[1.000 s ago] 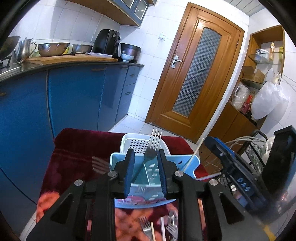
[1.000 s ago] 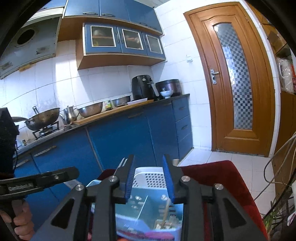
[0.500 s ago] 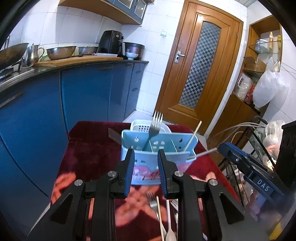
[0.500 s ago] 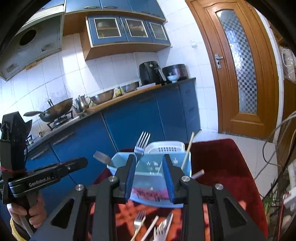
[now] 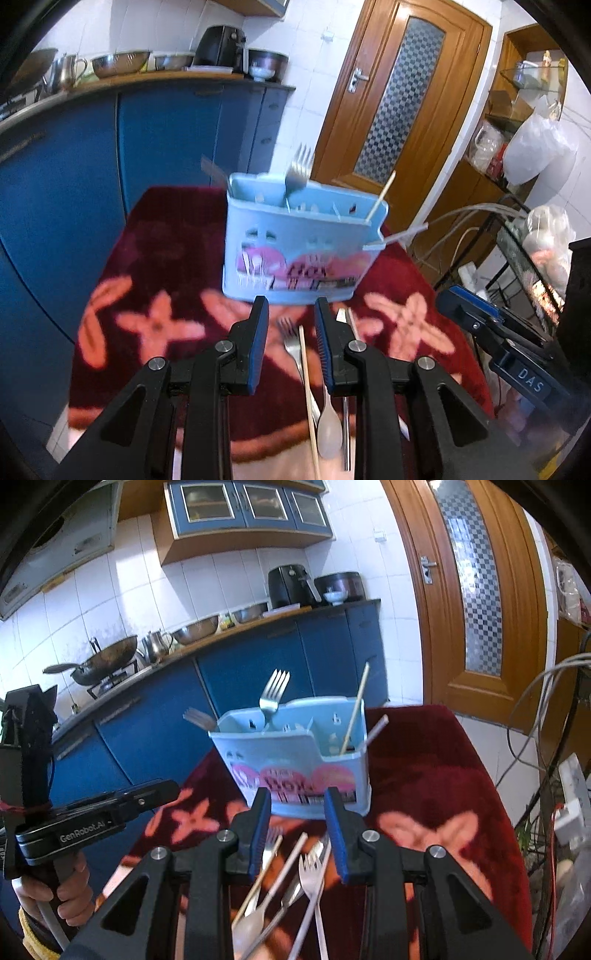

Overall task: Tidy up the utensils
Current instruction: 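Open the left tool and move both tools back toward the utensil pile, then grasp a wooden chopstick with the left tool while the right tool grasps a white chopstick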

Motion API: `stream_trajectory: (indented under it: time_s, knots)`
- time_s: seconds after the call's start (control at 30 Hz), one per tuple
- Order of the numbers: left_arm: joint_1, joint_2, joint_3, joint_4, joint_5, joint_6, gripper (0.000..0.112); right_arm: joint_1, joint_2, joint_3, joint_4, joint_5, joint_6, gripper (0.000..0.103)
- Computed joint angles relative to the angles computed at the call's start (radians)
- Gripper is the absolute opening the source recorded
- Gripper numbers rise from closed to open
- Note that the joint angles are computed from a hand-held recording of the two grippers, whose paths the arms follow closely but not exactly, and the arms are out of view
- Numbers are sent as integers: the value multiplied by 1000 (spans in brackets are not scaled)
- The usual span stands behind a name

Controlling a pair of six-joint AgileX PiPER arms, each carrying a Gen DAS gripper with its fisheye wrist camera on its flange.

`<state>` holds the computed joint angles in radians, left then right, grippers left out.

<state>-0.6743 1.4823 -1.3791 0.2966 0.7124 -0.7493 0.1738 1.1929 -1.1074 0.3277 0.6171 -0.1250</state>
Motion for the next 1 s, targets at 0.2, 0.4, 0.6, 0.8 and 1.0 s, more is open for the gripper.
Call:
stream_trajectory:
  time_s: [0.2,0.4,0.6,0.8,1.0]
  knots:
    - [-23,50,32,-4,-16,-20,25,2,-9,59,-28,9,15,33]
    - [-43,112,36,15,-19,-35,25,-3,-12,126,-52,-6,22,33]
    - [-43,185,12,-22,-21,-3,25,-33,16,168,-4,-26,-26,33]
    - [-33,262,-21,-64,-17,44,25,-84,48,198,81,-33,-105,33]
    - [-33,315,-63,-73,-1,58,25,-114,84,209,135,-35,-162,33]
